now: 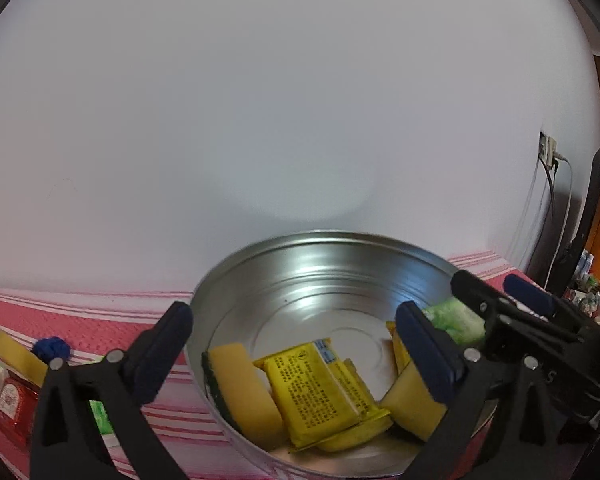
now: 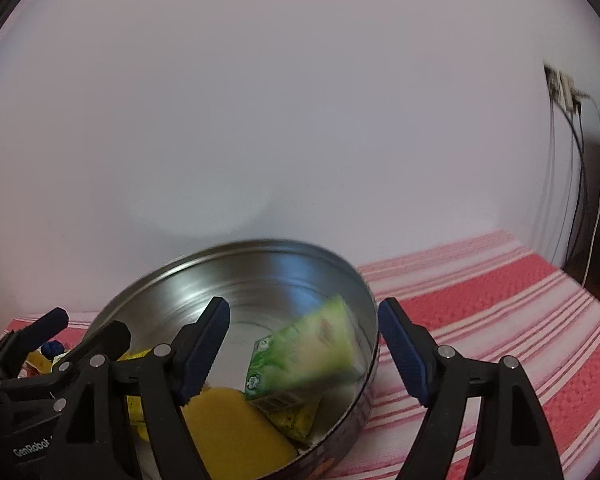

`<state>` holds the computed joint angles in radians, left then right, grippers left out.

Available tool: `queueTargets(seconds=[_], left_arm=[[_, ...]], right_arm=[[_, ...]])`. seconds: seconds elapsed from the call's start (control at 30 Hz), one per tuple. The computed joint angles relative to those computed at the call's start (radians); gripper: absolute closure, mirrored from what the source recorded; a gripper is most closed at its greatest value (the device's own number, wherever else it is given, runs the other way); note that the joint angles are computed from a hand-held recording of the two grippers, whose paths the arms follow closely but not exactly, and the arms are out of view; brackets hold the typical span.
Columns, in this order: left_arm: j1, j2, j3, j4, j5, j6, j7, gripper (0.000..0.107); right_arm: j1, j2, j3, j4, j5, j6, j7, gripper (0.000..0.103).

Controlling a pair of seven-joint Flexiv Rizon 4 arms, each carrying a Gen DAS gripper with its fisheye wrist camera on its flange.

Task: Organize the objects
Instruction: 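Carry both held packs over the silver tin and release them inside, then withdraw both tools from the tin toward the remaining items on the cloth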

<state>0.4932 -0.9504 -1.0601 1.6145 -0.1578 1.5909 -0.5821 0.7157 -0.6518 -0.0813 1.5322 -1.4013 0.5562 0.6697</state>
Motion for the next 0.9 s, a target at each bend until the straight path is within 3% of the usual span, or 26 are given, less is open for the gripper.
queueTargets(seconds=[0.03, 0.2, 0.37, 0.6, 0.9], left_arm=[[-0.027, 0.003, 0.012, -0.013, 0.031, 0.011, -0.041, 0.004], [-0.010, 0.012, -0.005, 0.011, 0.031, 0.050, -0.045, 0.004], [0.000, 0.015, 0.007, 0.017, 0.075, 0.093, -0.081, 0.004], [-0.004, 0.030, 0.067, 0.010, 0.112, 0.113, -0.146, 0.004], [0.040, 0.057, 0.093, 0.033, 0.150, 0.128, -0.196, 0.004]], right_arm=[[-0.002, 0.017, -0.008, 0.026, -0.025, -0.001, 0.017, 0.024], [0.020, 0.019, -0.012, 0.005, -0.081, -0.070, 0.076, 0.018], [-0.005, 0.043, 0.008, 0.030, -0.112, -0.065, 0.103, 0.018], [0.002, 0.024, 0.014, -0.003, -0.102, -0.056, 0.068, 0.018], [0.032, 0.006, -0.003, -0.028, -0.107, -0.088, 0.019, 0.018]])
